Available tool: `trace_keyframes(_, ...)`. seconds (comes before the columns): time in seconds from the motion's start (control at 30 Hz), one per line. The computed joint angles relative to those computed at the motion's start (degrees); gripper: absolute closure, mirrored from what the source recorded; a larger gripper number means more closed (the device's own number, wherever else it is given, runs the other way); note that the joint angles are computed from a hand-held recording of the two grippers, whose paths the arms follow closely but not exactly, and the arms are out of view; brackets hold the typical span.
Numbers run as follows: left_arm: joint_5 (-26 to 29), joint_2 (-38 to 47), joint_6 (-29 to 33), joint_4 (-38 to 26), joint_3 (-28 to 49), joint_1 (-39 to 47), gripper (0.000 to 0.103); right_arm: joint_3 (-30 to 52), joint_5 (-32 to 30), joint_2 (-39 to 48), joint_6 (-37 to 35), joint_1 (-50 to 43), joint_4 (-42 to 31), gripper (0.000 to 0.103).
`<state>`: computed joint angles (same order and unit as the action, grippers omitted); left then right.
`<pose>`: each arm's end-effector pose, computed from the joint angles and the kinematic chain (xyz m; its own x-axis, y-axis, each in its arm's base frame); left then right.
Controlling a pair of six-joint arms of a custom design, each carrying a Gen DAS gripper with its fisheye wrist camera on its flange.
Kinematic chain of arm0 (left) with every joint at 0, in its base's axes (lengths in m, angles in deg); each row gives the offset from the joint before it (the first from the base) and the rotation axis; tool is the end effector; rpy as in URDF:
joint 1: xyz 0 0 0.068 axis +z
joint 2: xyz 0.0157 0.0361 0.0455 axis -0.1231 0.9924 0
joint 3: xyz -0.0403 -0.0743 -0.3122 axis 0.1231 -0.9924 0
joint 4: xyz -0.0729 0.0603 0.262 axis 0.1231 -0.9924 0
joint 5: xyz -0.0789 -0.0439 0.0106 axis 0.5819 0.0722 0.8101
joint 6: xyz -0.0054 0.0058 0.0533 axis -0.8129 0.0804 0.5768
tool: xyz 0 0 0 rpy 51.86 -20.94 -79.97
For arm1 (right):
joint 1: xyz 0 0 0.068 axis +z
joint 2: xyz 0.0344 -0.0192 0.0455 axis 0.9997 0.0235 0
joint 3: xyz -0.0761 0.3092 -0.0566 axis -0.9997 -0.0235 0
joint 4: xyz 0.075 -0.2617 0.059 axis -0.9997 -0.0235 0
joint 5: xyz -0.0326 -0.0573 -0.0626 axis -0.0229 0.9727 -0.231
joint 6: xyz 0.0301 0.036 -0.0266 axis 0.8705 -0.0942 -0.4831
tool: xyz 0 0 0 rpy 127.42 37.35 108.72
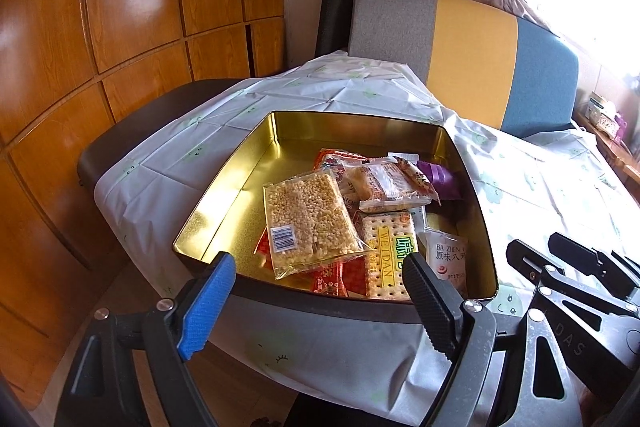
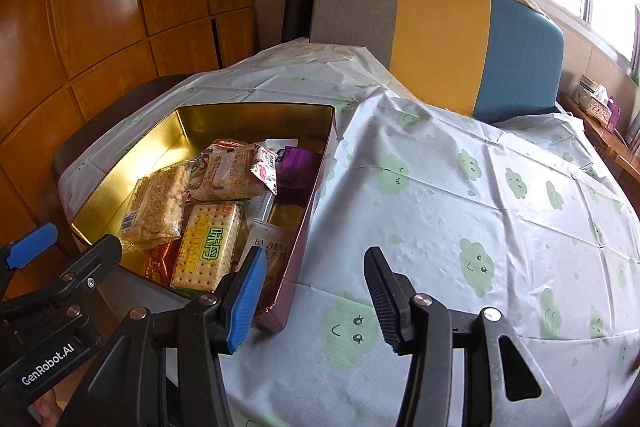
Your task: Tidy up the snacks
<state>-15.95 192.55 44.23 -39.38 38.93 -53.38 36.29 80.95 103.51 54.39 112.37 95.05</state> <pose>0.2740 -0.2639 0.1219 -0.6674 0.1046 -0.7373 0.1591 0.9873 -0.0040 0.2474 0.0949 0.1283 -0.6911 0.1414 -0.7088 0.1536 0.9870 0.0472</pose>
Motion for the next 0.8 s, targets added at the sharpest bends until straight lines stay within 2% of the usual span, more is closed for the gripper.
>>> trace_keyframes(0.8, -0.21, -0.63, 0.04, -0.30, -0.06, 0.32, 0.015, -0.10, -0.20, -0.03, -0.37, 0.13, 0.49, 0.051)
